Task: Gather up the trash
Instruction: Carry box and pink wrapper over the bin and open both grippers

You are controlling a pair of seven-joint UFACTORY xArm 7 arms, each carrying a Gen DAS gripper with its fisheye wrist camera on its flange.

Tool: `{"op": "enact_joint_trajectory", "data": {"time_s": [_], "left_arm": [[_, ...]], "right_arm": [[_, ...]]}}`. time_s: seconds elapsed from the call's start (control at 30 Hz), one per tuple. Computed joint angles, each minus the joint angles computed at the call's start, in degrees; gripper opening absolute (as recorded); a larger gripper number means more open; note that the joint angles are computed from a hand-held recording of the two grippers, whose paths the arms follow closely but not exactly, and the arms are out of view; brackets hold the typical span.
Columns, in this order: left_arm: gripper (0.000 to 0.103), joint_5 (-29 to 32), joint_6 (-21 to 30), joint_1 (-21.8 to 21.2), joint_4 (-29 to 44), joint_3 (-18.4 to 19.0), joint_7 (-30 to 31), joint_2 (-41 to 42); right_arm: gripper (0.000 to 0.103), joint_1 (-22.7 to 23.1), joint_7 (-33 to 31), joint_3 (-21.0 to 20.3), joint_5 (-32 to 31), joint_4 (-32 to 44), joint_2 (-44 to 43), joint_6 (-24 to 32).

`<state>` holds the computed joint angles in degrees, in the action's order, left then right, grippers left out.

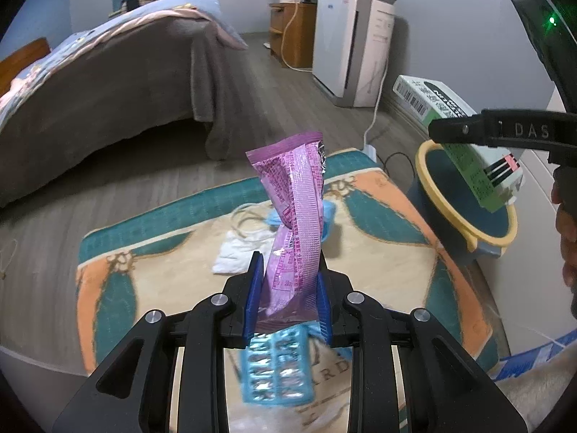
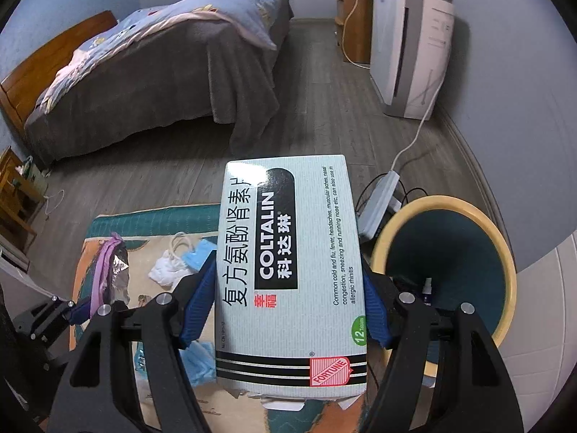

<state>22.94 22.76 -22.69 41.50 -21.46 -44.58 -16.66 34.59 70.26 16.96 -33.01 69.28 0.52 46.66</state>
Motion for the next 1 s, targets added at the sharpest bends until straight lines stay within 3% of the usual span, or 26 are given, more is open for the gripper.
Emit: {"op": "enact_joint_trajectory", "data": {"time_s": [0.2, 0.4, 1.0], "left_arm": [[0.029, 3.45, 0.90, -0.46, 4.11, -1.58, -2.99, 4.66], [0.029, 6.77, 1.39, -3.60, 7.81, -0.94, -5.28, 9.19], [0.029, 10.95, 4.17, -12.12, 16.14, 2.34, -7.56, 16.26]], "right_arm": [[0.069, -2.26, -0.63, -0.39, 2.05, -5.22, -4.42, -2.05], [0.069, -5.81, -1.57, -0.07, 4.81, -10.46, -9.07, -4.15], [0.069, -12.72, -11.85, 1.35, 9.98, -17.14, -18.98, -2.43]]}}
